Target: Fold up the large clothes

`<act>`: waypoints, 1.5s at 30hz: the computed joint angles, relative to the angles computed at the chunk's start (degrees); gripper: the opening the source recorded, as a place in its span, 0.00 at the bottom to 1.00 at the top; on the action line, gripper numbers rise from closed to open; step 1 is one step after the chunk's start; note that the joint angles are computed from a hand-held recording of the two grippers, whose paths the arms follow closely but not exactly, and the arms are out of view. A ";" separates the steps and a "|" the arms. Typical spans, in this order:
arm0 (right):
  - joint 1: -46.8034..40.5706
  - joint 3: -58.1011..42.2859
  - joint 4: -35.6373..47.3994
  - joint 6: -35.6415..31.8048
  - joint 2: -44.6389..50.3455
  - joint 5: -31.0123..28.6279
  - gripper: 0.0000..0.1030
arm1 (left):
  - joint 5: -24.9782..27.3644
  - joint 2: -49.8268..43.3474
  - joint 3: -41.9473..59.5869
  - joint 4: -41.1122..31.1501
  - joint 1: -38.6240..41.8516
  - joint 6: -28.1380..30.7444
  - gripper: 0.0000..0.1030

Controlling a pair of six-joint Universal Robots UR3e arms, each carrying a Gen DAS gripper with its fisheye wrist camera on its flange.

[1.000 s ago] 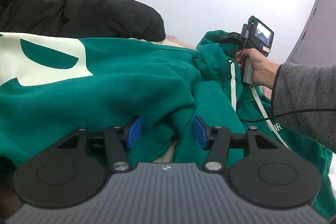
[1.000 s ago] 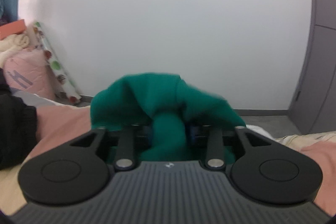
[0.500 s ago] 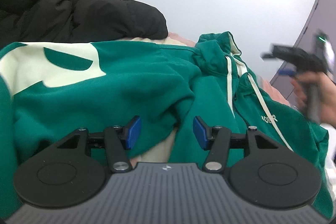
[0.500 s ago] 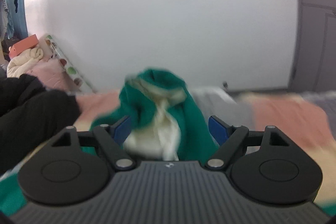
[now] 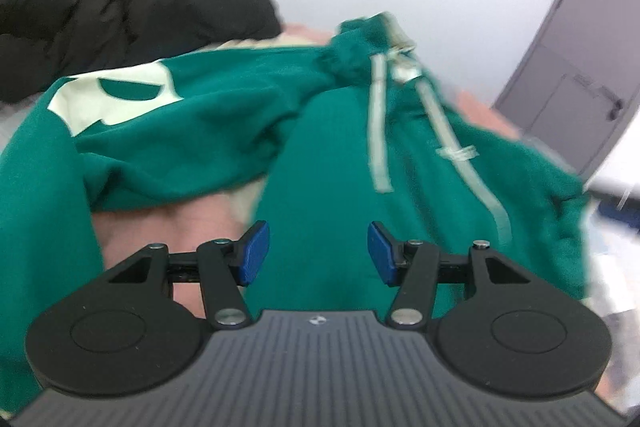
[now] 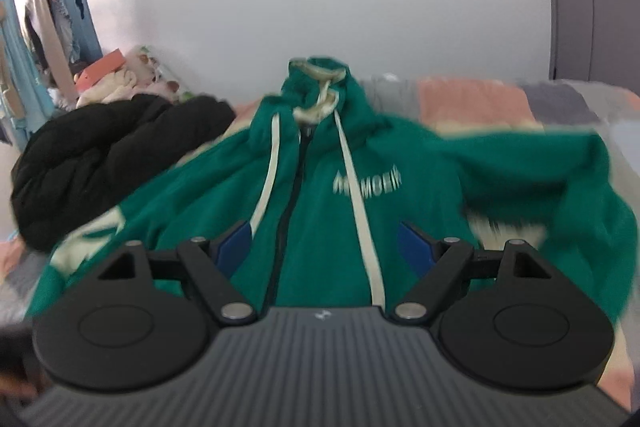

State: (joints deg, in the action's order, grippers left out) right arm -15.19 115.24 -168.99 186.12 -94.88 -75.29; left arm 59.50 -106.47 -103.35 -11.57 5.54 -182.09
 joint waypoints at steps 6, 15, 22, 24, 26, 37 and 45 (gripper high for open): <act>-4.40 16.19 0.25 -2.27 -14.83 4.22 0.79 | -3.34 11.56 -12.87 0.77 -0.39 0.23 0.59; -19.84 22.43 17.43 1.08 -27.69 11.23 0.79 | -2.63 12.63 -13.66 -5.61 -4.88 1.18 0.59; -17.55 23.19 13.00 8.06 -20.20 2.34 0.79 | 1.71 6.72 -9.64 -7.05 -9.30 2.48 0.59; -14.38 22.00 9.17 10.84 -15.08 -4.47 0.79 | 2.90 5.22 -8.29 -7.38 -10.30 2.68 0.59; -13.82 21.80 7.59 14.00 -12.57 -7.90 0.79 | 3.29 4.39 -7.62 -7.34 -10.78 2.81 0.59; -19.50 25.74 13.67 6.32 -18.08 8.99 0.33 | 7.33 4.40 -10.45 1.04 -11.28 -2.76 0.59; -20.36 29.28 10.60 8.81 -28.64 4.38 0.16 | 4.97 7.48 -14.07 4.61 -6.52 -8.12 0.59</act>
State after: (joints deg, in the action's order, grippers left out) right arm -35.55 144.53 -158.40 194.93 -123.52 -70.91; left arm 64.47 -99.00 -117.43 -6.96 -0.98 -190.21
